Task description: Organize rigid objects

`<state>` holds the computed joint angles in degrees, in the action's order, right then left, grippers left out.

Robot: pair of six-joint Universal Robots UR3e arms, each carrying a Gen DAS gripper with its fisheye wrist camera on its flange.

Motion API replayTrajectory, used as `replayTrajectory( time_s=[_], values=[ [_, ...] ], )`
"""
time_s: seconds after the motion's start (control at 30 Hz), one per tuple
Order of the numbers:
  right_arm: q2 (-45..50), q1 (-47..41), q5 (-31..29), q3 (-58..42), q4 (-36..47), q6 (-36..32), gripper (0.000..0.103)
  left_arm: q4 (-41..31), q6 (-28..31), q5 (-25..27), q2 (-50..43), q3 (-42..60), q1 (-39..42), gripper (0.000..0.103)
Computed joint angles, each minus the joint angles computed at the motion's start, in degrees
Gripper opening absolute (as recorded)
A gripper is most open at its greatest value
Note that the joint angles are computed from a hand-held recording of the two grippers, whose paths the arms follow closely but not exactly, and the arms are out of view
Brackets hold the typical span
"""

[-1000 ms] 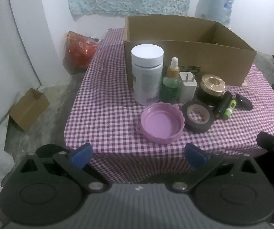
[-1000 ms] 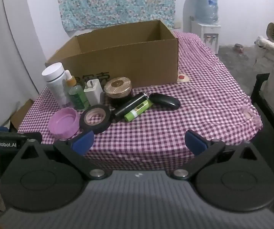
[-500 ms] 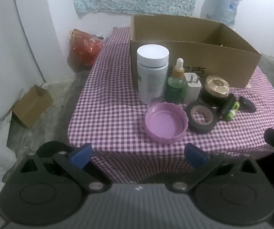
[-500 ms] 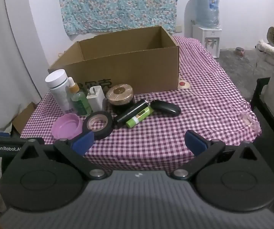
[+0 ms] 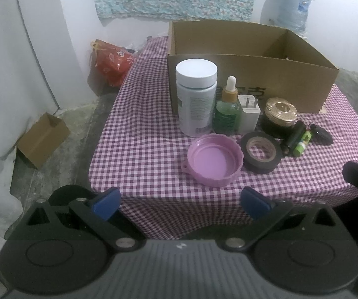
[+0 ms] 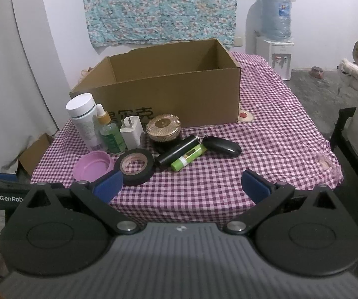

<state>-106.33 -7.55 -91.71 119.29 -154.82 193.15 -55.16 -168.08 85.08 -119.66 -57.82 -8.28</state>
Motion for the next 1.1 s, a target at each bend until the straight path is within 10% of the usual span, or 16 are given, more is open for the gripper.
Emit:
replayTrajectory(
  time_s=[1.1],
  values=[
    [1.60,0.23,1.23,-2.08,2.08,-0.58,0.102,-2.22,-0.45,0.99,-2.21,3.20,-0.37,0.103]
  ],
)
